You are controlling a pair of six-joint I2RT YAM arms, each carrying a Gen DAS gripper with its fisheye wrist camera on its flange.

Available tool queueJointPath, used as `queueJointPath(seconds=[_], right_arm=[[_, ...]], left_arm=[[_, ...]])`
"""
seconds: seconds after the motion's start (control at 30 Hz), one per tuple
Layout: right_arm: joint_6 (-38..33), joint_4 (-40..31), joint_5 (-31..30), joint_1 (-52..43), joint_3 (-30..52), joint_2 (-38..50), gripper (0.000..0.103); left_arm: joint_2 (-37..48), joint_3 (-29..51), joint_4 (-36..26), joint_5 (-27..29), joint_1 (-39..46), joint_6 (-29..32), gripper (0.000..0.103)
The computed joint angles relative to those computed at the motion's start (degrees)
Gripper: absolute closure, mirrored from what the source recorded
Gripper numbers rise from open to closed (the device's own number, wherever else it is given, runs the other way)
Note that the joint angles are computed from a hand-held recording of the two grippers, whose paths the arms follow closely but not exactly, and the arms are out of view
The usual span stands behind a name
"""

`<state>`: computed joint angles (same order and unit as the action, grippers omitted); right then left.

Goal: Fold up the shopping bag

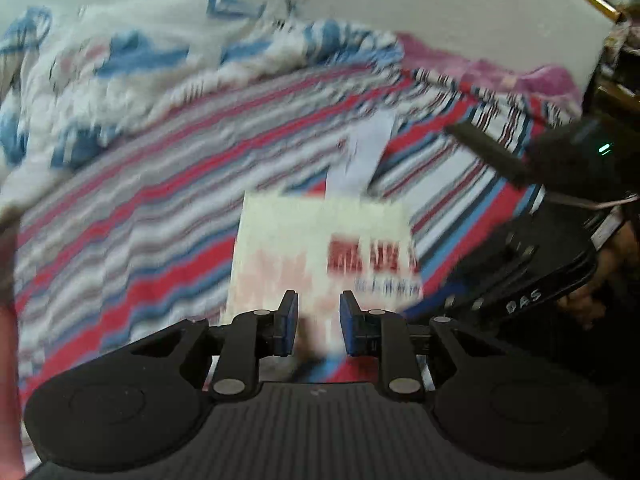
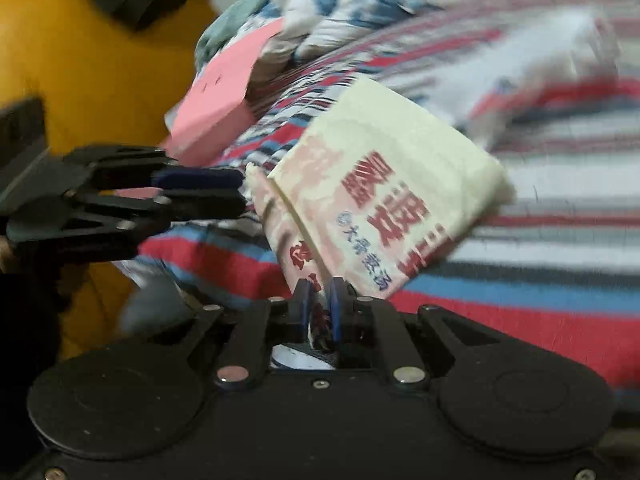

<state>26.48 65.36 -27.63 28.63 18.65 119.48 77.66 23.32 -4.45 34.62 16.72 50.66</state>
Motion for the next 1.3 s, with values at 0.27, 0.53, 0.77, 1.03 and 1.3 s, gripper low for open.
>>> queueJointPath(seconds=[0.27, 0.53, 0.77, 1.03, 1.3], right_arm=[[-0.39, 0.79, -0.49, -0.32, -0.58, 0.17, 0.097], [-15.73, -20.92, -5.08, -2.81, 8.68, -5.27, 0.098], [-13.35, -17.94, -9.59, -5.59, 8.94, -1.77, 0.099], [-12.82, -12.06, -1.49, -0.89, 5.24, -3.53, 0.097], [-37.16, -11.67, 44.51, 27.31, -3.27, -13.38, 0.091]], left_arm=[[13.55, 2.95, 10.09, -8.28, -5.42, -3.76, 0.082], [11.39, 0.32, 8.35, -6.95, -0.02, -8.19, 0.082], [4.65, -2.08, 6.32, 0.47, 3.92, -3.73, 0.081], [9.02, -2.98, 9.58, -3.98, 1.49, -2.83, 0.081], [10.84, -0.39, 6.61, -3.50, 1.72, -3.20, 0.081]])
